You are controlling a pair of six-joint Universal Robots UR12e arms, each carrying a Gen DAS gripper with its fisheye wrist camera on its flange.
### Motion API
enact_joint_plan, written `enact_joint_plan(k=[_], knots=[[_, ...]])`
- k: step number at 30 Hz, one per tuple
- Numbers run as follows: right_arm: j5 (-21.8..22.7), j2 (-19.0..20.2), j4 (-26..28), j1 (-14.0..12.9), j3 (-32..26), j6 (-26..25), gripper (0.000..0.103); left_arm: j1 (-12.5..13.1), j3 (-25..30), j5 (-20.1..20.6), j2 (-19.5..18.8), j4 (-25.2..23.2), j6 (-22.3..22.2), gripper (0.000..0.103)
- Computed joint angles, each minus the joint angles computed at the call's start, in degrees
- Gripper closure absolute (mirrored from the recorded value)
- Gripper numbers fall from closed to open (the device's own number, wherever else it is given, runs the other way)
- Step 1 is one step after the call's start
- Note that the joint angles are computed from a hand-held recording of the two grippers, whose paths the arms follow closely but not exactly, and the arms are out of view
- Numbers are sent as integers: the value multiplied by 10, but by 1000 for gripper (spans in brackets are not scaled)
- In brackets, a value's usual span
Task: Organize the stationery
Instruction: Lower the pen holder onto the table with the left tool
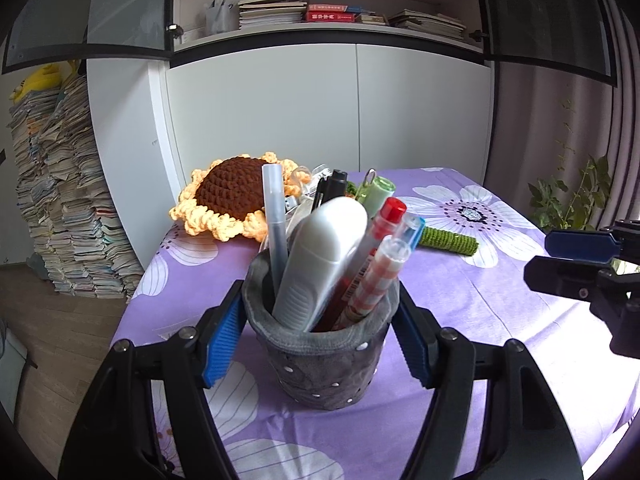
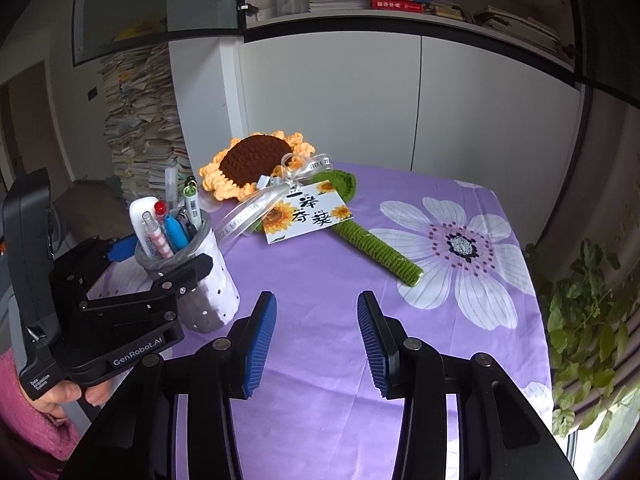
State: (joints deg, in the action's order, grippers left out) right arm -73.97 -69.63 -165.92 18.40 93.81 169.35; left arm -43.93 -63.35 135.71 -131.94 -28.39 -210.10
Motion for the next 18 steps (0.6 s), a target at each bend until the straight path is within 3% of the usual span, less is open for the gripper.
enact_joint_plan(k=[11,18], knots=[[-8,-1,-6,-2,4,4,60,-1,47,-11,-29,24,49,35],[-14,1,-3,-12,4,29,60,2,88,-28,-52,15,69,35]])
